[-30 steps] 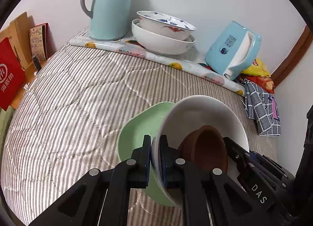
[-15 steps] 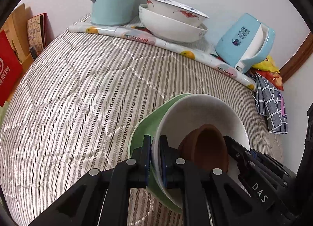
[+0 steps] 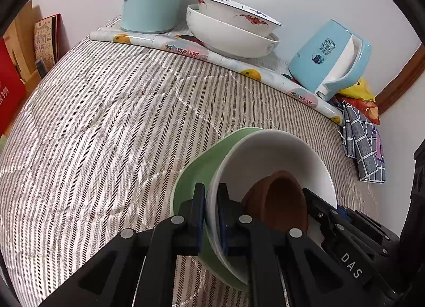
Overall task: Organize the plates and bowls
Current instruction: 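Carry the white bowl over the green plate stack and lower it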
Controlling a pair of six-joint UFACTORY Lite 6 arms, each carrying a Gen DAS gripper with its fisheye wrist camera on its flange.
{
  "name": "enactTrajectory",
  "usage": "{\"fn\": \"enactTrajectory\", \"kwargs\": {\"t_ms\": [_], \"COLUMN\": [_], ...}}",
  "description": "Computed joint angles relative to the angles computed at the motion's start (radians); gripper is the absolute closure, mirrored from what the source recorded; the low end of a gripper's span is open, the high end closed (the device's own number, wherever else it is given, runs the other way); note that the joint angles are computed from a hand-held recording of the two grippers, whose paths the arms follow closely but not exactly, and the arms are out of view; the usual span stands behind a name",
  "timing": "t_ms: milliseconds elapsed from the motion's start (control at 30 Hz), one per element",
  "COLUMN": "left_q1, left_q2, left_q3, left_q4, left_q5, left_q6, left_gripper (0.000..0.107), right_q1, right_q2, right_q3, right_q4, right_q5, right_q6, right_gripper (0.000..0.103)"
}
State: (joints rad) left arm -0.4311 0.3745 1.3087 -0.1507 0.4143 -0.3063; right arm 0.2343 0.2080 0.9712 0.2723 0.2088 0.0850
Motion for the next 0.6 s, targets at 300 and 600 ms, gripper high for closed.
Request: {"fn": "enactTrajectory", "kwargs": {"t_ms": [300, 600], "left_q1": [0.019, 0.019], "left_q2": [0.008, 0.005], "left_q3": [-0.007, -0.008], "left_q4": [-0.142, -0.145], "left_q5": [-0.007, 0.001], "left_q6": [0.122, 0.125], "left_gripper": [0.097, 0.097], "right_q1": [-0.013, -0.009], "right_q2": [-0.006, -0.027], "right_q3": [0.002, -0.018], "right_q4": [-0.012, -0.063], "right_q5": [-0.003, -0.008], "right_q6": [0.003, 0.054], "right_gripper": [0.093, 0.093]}}
